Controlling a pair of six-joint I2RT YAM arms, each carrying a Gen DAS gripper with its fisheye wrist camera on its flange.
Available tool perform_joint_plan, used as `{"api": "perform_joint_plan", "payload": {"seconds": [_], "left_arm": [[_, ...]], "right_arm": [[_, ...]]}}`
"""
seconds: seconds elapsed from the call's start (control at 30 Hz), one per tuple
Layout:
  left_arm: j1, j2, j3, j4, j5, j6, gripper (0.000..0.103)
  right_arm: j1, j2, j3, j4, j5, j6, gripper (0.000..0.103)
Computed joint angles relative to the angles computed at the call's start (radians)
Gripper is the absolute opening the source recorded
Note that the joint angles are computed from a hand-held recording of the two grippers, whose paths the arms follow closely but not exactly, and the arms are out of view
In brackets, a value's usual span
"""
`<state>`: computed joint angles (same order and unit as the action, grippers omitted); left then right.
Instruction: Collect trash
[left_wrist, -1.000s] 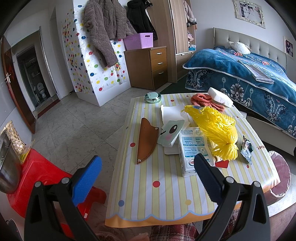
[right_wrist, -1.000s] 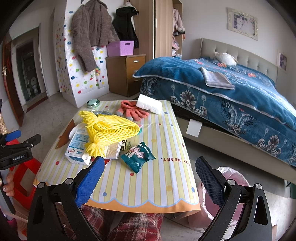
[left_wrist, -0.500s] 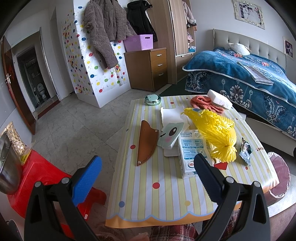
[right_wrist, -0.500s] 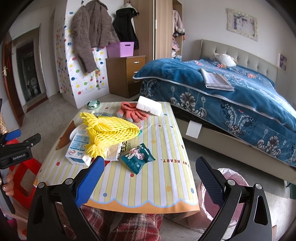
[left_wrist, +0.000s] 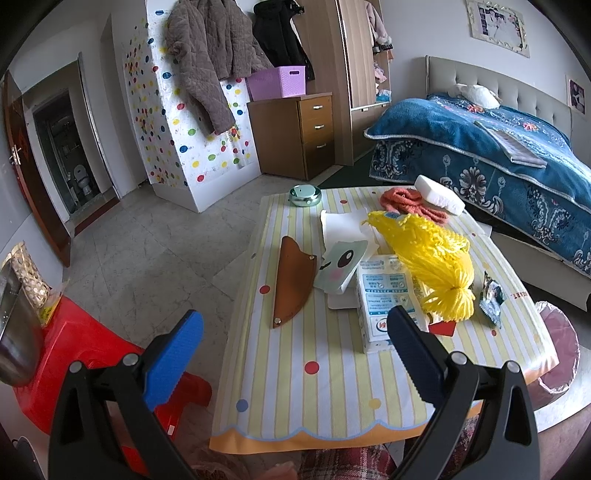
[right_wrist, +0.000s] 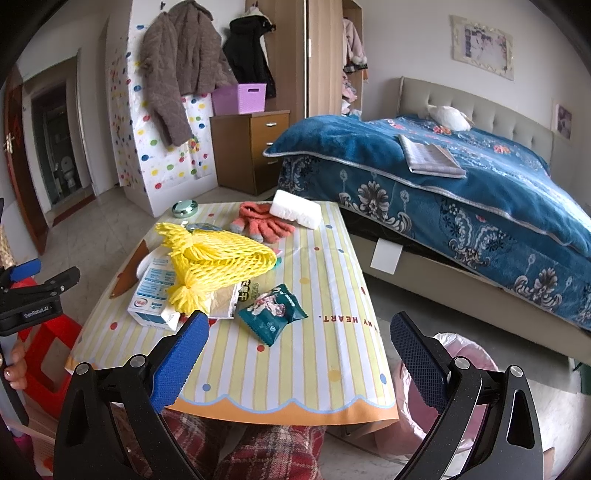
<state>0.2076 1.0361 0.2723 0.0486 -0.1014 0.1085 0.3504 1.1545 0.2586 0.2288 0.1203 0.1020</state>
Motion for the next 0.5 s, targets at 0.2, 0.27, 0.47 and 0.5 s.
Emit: {"api": "perform_joint_plan", "payload": {"seconds": [0.2,0.27,0.47,0.5], "left_arm": [[0.033,0.141,0.013,0.079,0.055,0.004,0.096],[0.036,0.189,0.019,0.108,0.083,0.002,0.096],[-0.035,0.276,0.030,0.182,0.059,0.005,0.096],[-0.037,0.295,0.037,0.194,0.060,0.000,0.096]], "right_arm": [[-0.083,0.185,-0.006,0.169,-0.119,-0.024,0.098],[-0.103,0.243,-0.009,0.238,-0.152,-0.034,0.098],[-0.076,0.514,0.062,0.372,-0.109,-0.079,0.096],[-0.078,0.558,0.076,0.401,-0.121,-0.083,0.095]]}}
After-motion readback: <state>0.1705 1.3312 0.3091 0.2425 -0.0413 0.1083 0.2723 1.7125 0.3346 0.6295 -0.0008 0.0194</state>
